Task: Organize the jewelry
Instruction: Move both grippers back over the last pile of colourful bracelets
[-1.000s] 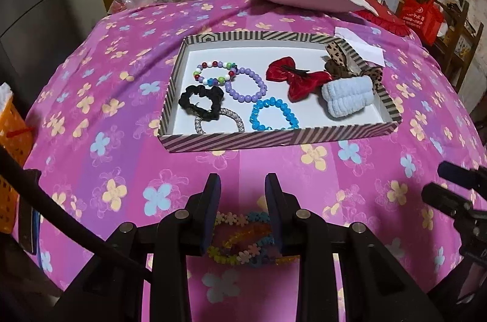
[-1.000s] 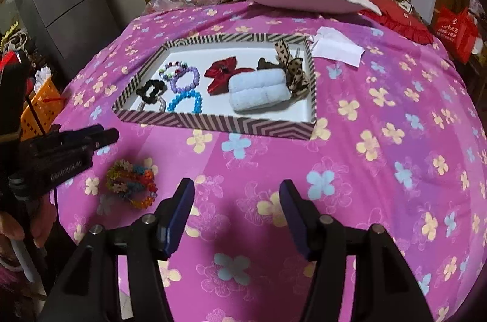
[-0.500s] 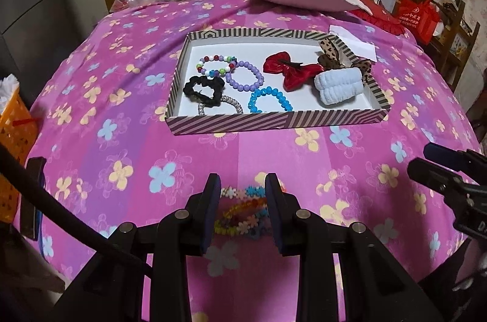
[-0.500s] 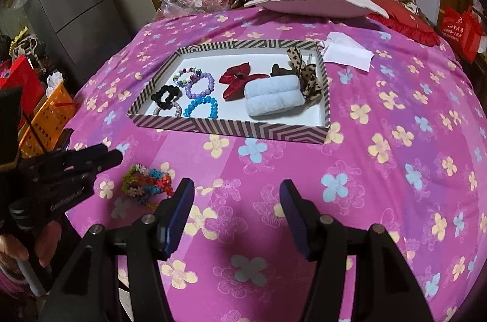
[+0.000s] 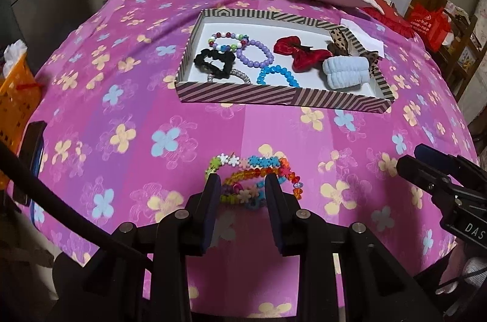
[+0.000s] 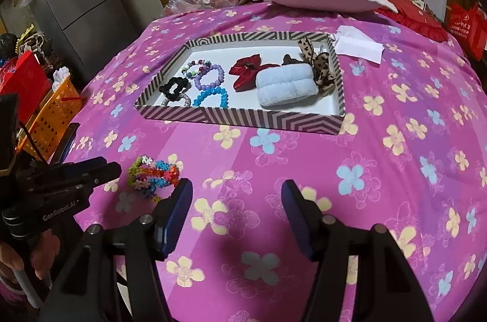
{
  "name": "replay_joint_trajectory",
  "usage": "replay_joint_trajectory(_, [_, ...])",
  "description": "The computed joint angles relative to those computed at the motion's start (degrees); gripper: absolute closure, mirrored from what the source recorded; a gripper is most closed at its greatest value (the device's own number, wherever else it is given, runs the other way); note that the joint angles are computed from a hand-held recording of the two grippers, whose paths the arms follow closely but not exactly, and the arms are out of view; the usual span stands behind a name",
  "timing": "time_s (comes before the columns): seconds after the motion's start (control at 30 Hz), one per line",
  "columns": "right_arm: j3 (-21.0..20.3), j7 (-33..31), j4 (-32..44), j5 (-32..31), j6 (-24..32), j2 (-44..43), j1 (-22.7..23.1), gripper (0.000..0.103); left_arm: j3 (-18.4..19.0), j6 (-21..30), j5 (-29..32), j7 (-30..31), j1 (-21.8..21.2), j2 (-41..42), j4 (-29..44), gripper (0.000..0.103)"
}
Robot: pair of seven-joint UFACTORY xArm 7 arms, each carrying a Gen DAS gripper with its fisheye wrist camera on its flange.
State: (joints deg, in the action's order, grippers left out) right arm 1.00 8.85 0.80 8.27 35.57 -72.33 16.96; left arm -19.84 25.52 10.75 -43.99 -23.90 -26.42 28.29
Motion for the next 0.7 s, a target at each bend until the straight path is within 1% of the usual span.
replay_joint_trajectory(0.2, [1.21, 1.01, -0.28, -0.33, 1.88, -3.16, 0.75, 0.039, -0.26, 0.59, -0.2, -0.95, -0.16, -3.0, -2.38, 0.061])
replay_joint_trajectory(0.43, [2.61, 2.1, -1.14, -1.58, 6.83, -8.89, 1.73, 0.038, -2.59, 1.88, 2.18, -3.98, 1.0, -5.3, -4.72, 0.061])
replay_joint_trajectory(0.6, [2.84, 2.77, -2.14, -1.79, 7.65, -10.65, 2.63, 0.038, -3.61, 2.59, 3.98, -5.77, 1.36, -6.69, -5.98, 0.061])
replay_joint_trajectory(0.7, [3.79, 3.68, -2.84, -2.02, 8.22, -12.1, 3.56, 0.038, -3.42, 2.54, 4.4, -6.35, 1.23, -7.0, -6.43, 0.061])
